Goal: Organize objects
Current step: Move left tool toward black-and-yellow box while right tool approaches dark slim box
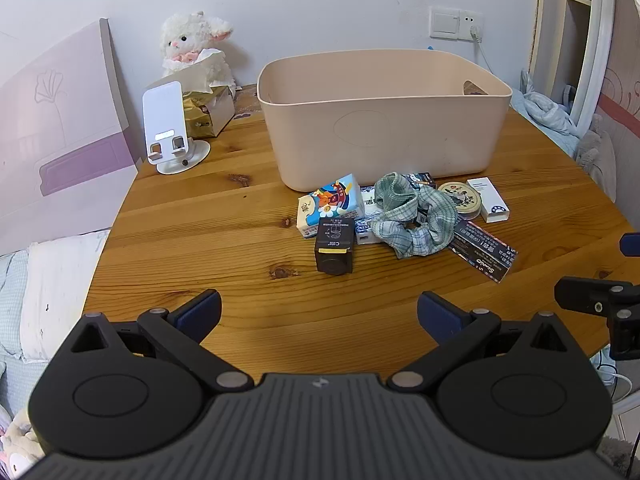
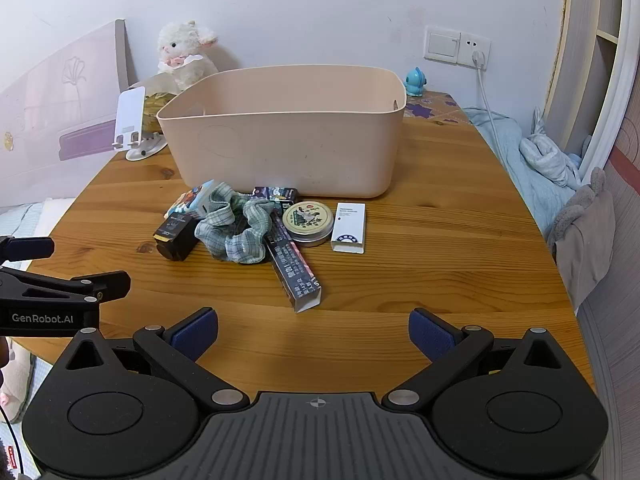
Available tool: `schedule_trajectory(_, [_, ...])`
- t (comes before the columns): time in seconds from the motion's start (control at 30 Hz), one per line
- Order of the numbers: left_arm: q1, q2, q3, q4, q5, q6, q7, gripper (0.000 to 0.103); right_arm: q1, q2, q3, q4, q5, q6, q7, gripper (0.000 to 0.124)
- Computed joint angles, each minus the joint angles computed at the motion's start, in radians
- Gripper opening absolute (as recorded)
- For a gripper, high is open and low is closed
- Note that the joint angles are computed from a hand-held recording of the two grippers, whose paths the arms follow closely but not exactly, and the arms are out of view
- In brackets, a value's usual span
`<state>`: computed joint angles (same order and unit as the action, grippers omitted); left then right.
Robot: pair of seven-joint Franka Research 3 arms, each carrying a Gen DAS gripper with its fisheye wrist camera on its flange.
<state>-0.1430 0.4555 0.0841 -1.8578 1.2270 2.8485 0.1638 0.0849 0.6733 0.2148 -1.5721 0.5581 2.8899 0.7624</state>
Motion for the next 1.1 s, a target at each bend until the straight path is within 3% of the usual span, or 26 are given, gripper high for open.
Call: schedule_trajectory(1.1, [0.007,0.034,0.009,0.028,-0.108,0.018,0.084,0.103,0.031,0.033,-0.025,0.053,-0.051,-0.032,0.054,0.103])
